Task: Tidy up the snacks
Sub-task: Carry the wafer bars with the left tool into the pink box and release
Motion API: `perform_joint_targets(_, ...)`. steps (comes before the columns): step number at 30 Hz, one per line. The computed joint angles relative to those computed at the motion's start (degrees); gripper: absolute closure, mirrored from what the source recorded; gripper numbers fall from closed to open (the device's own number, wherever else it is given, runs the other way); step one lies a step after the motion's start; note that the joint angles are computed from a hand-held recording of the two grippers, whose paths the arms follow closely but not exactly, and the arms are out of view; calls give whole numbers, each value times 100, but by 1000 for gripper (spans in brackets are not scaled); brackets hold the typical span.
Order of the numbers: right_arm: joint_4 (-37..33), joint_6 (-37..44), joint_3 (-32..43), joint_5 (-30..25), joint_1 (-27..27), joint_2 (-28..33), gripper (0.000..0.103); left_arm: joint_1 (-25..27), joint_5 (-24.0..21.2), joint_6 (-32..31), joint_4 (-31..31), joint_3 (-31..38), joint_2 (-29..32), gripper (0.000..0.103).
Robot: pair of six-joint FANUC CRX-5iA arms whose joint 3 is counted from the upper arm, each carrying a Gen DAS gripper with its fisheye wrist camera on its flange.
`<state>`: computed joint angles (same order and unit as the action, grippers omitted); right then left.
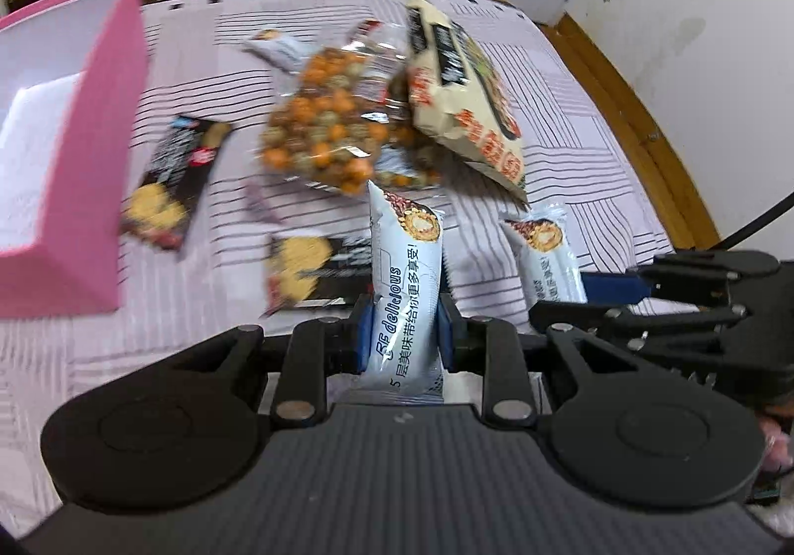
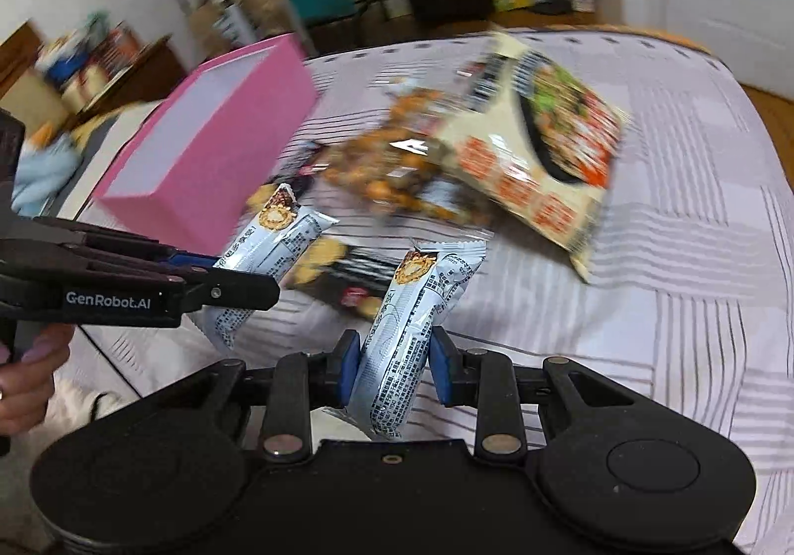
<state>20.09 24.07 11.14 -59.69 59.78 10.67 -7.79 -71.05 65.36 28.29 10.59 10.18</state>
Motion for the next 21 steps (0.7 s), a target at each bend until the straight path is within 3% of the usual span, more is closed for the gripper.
perform_joint_targets(10,-983,1867,2557,-1099,-60,1084,68,928,-546,4,113,-154,-549,78)
perform_joint_targets(14,-1294,2387,3472,-1235,-117,1591,68,1304,-479,11,352,-189,-675,78)
perform_joint_targets(21,-1644,2920,4294,-1070,-257,2100,68,1734,-302,177,480,83,-682,78)
